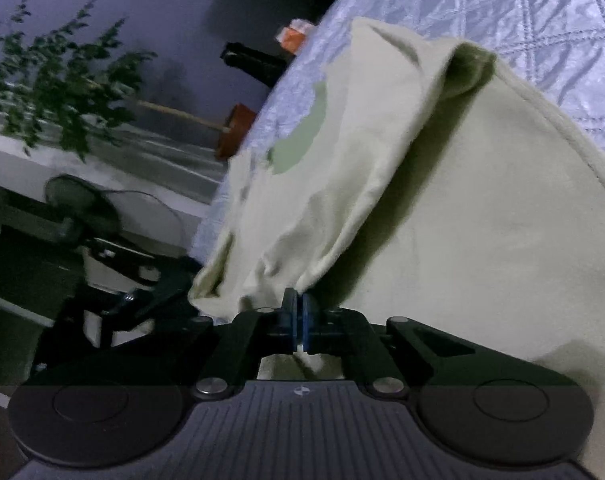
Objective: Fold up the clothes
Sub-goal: 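Lay the folded hem down and open the right gripper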
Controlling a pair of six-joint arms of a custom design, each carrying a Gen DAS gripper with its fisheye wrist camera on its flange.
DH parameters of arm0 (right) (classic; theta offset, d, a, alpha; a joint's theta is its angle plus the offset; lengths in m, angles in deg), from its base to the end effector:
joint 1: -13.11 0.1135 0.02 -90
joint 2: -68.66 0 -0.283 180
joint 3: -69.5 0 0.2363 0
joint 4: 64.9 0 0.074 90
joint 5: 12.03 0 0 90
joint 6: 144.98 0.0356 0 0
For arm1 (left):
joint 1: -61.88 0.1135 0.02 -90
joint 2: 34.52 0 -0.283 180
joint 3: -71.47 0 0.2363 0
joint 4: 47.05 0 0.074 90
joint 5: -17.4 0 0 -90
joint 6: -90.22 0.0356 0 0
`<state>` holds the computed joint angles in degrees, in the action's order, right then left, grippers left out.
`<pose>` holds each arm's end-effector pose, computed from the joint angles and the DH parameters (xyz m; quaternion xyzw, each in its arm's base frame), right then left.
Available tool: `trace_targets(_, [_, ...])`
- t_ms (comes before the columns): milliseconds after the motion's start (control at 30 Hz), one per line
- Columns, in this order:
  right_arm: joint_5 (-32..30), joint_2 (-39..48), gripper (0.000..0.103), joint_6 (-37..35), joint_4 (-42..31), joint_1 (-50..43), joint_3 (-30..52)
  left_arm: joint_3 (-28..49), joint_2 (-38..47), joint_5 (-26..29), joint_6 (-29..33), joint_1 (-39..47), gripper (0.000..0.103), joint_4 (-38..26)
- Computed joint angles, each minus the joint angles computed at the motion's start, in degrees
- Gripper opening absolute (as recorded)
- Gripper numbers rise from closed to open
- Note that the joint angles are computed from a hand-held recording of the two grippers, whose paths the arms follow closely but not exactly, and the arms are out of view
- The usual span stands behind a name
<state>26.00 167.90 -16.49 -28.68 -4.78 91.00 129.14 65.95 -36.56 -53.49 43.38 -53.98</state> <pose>0.1870 -0.0309 0.0983 0.2287 0.8074 0.4591 0.2917 0.2885 -0.1186 0.1528 -0.1685 0.8832 -0.4276 0.0933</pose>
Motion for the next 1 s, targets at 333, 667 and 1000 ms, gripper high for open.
trace_targets(333, [-6.53,-5.55,0.002,6.08,6.74,-6.18,-4.56,-1.95,-3.02,0.65,-0.41,3.12,0.074,-0.01])
trace_targets(667, [6.05,-30.91,0.074,-18.17,-41.16,3.8,4.07,-1.44,-6.41,0.87,-1.45,7.3,0.075,-0.36])
trace_targets(1000, [24.9,-37.5,0.004,-19.2,-45.72,23.59,3.79,-1.61,-8.58,1.12,-0.85,8.7,0.076,-0.97])
